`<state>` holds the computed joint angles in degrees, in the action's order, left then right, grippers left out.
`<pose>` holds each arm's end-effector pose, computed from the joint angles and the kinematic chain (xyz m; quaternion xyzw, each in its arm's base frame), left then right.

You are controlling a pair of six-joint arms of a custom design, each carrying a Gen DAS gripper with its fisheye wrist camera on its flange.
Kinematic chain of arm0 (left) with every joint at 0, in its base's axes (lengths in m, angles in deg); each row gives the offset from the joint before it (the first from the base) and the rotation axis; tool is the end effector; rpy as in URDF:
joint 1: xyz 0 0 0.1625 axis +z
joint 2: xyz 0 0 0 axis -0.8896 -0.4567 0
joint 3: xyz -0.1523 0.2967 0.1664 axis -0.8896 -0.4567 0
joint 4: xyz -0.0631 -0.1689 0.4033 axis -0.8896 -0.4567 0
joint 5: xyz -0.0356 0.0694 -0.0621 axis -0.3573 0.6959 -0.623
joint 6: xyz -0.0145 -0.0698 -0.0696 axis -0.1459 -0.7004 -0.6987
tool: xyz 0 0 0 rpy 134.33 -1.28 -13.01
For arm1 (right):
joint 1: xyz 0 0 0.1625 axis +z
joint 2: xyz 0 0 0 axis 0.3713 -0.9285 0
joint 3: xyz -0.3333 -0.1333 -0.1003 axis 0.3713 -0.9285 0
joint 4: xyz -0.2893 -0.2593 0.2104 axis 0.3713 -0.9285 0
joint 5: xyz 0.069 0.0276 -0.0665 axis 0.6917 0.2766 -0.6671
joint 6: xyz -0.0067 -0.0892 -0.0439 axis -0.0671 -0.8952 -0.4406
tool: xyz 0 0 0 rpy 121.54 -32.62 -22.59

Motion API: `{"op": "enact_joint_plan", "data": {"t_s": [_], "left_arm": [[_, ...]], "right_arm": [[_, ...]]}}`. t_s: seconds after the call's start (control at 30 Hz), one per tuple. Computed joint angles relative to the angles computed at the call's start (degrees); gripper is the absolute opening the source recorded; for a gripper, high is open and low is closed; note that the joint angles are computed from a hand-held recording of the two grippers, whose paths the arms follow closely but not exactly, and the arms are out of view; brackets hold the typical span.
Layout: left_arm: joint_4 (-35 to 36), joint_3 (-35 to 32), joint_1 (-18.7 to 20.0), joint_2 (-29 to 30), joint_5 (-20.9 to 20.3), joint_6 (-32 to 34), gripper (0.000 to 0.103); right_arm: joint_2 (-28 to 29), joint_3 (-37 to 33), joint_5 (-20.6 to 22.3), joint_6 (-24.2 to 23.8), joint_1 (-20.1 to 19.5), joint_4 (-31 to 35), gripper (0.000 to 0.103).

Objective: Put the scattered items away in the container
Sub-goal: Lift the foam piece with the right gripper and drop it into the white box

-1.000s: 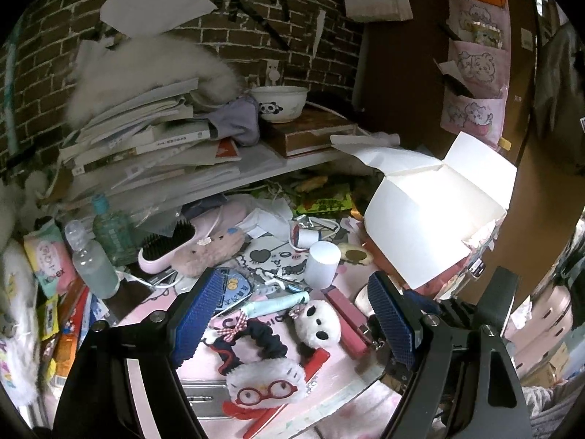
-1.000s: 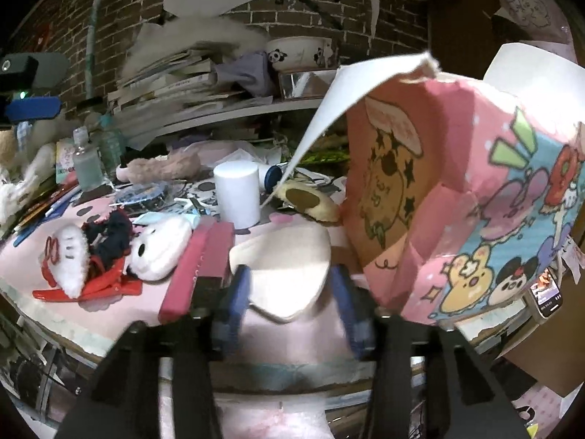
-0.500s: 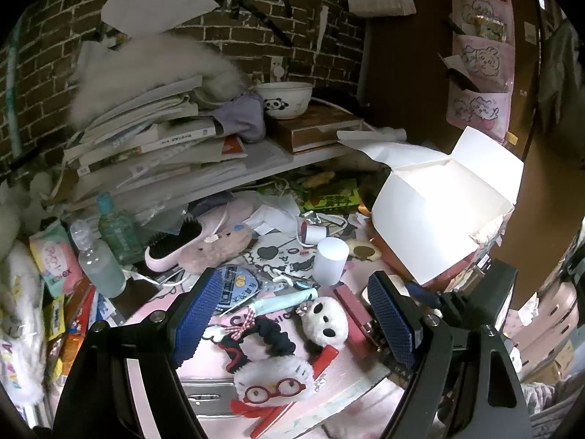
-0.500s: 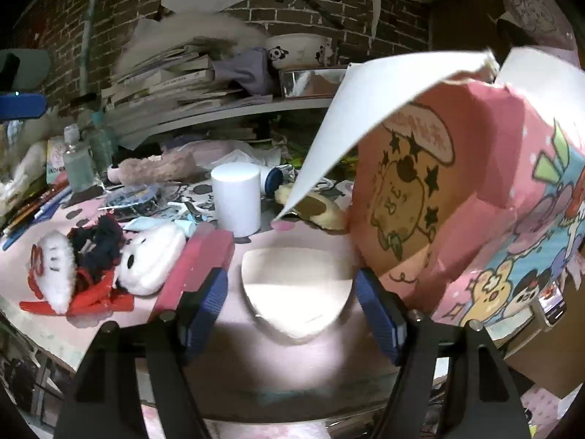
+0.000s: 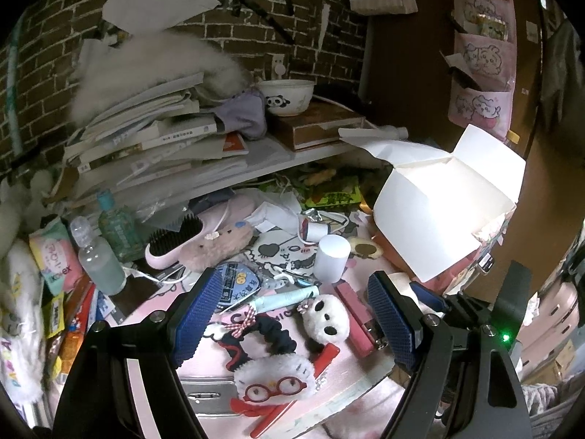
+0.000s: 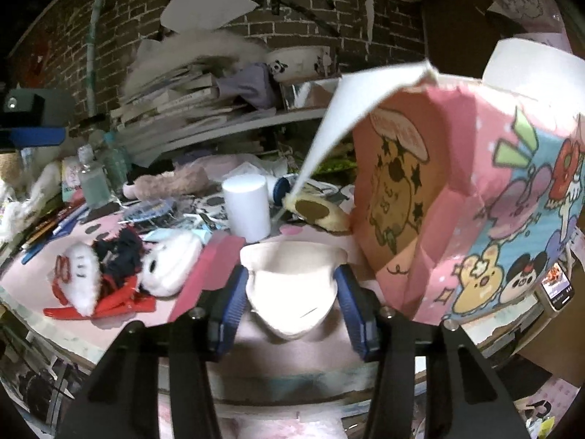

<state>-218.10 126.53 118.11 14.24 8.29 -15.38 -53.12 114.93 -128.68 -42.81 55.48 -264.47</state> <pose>-0.3231 -0.8006 0.0050 0.2939 0.8561 -0.3589 0.2280 -0.0472 -0.7954 0.2143 0.2448 -0.8094 0.4516 0.2847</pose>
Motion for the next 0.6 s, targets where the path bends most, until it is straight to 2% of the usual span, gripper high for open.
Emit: {"op": "enact_joint_plan", "data": {"t_s": [0.17,0.33,0.47,0.6], "left_arm": [[-1.1,1.31,-0.01,-0.81,0.5,-0.41,0.079],[-3.19,4.15,0.1,-2.6,0.58,-0.89,0.079],[-5.16,6.52,0.1,-4.0,1.59,-1.12,0.079],[-6.43,8.07,0.09,-5.0,1.54,-1.42,0.079]], "right_arm": [[-1.39,1.48,2.33,0.01,0.13,2.44,0.046],[-2.09,4.21,5.5,-4.54,0.91,0.26,0.046],[-2.63,4.37,8.11,-5.56,1.7,3.15,0.046],[-3.22,4.8,11.39,-7.61,2.34,2.48,0.046]]}}
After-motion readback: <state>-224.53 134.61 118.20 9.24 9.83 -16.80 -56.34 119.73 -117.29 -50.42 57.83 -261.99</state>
